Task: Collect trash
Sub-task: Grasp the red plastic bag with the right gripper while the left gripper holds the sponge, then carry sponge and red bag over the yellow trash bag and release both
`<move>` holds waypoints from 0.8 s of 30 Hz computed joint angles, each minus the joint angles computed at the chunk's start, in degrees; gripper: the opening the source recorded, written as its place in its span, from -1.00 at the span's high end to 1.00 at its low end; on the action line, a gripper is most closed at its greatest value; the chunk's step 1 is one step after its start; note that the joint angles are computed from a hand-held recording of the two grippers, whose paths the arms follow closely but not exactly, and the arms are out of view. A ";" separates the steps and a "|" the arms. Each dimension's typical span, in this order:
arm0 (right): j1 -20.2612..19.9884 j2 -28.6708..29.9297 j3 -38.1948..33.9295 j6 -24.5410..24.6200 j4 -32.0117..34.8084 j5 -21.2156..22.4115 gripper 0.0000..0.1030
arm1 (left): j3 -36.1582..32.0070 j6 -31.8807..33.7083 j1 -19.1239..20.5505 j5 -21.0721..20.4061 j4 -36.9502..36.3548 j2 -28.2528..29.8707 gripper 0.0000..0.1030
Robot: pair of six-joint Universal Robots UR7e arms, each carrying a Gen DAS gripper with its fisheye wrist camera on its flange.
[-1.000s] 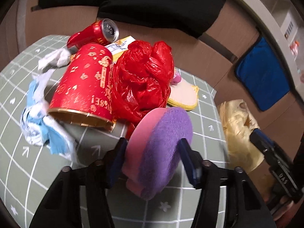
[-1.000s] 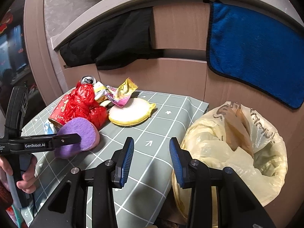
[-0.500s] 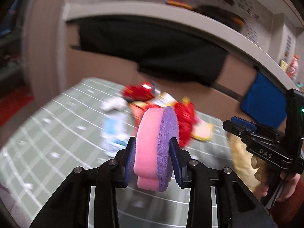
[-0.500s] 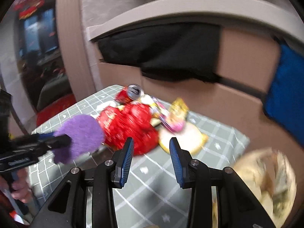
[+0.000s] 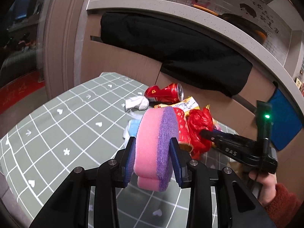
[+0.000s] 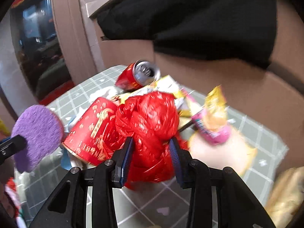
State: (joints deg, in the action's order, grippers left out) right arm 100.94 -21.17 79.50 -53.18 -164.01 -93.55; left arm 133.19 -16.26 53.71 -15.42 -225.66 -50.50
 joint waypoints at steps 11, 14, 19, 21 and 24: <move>-4.16 -14.30 11.66 0.46 -8.17 6.44 0.58 | -13.34 16.64 -3.92 -2.73 -6.32 7.68 0.30; -6.19 -18.08 13.88 1.57 -10.41 7.05 0.58 | -17.00 17.63 -4.33 -7.35 -3.77 9.93 0.29; -9.62 -23.45 17.05 2.25 -16.26 6.67 0.57 | -24.01 17.75 -3.40 -18.79 4.82 13.27 0.29; -10.74 -24.85 17.44 2.28 -17.94 6.19 0.57 | -27.20 17.67 -2.84 -22.14 8.61 14.91 0.29; -12.40 -26.47 17.39 3.10 -19.08 5.65 0.57 | -31.72 15.72 -1.85 -25.16 15.13 17.12 0.29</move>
